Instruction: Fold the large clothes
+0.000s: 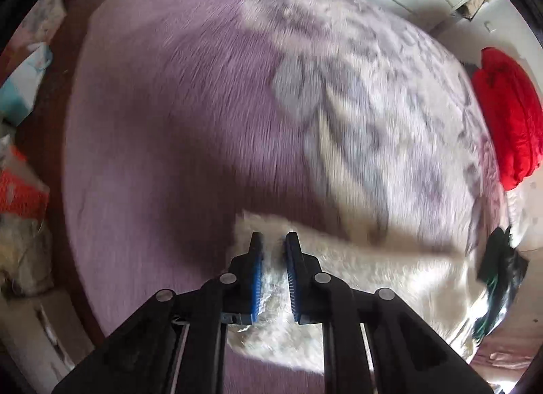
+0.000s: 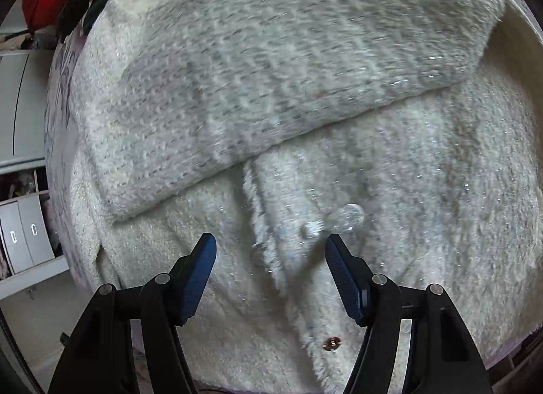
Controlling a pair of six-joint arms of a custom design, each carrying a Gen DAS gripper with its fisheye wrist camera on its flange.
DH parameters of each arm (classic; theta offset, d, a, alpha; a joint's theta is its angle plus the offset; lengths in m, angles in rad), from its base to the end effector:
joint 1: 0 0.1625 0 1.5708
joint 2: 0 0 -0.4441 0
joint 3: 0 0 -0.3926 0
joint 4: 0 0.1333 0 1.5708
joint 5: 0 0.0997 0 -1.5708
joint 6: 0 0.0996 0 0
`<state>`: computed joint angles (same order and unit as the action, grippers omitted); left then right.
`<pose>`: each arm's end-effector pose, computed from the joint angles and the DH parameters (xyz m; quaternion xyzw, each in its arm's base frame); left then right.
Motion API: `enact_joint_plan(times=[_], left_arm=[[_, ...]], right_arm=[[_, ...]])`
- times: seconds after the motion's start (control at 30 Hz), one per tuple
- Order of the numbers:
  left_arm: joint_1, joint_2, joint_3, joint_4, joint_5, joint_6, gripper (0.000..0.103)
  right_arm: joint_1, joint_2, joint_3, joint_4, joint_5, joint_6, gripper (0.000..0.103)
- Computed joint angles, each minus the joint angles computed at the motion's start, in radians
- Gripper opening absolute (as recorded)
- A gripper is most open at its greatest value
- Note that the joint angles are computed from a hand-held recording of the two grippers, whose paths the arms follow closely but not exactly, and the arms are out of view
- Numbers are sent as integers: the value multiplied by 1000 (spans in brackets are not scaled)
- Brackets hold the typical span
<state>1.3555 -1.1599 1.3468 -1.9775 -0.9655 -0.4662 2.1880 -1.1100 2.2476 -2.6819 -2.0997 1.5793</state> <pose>0.0407 -0.7032 0.4385 -0.1511 0.9372 -0.1977 0.2442 0.3338 -0.3268 0.1153 -0.4435 -0.8572 0.2269 0.1303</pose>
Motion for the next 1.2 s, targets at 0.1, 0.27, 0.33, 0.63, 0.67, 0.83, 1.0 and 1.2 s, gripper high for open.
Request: enact_joint_plan(times=[0.1, 0.27, 0.33, 0.63, 0.67, 0.83, 1.0, 1.2], left_arm=[[30, 98, -136, 38, -1, 56, 6], [81, 158, -351, 264, -188, 33, 8], [76, 105, -308, 293, -249, 30, 10], [63, -140, 75, 192, -450, -205, 79], [64, -146, 115, 144, -474, -231, 79], [88, -152, 253, -140, -473, -400, 76], [21, -111, 198, -229, -272, -320, 13], [-34, -29, 46, -328, -266, 42, 12]], right_arm=[[8, 48, -74, 87, -8, 1, 69], [12, 80, -136, 200, 0, 52, 70], [3, 93, -158, 205, 4, 56, 70], [-28, 75, -237, 341, 13, 91, 70], [-29, 80, -248, 357, 10, 95, 70], [-51, 126, -325, 430, -16, 59, 70], [-41, 164, -388, 489, -27, 66, 70], [-36, 217, -418, 474, -36, 91, 70]])
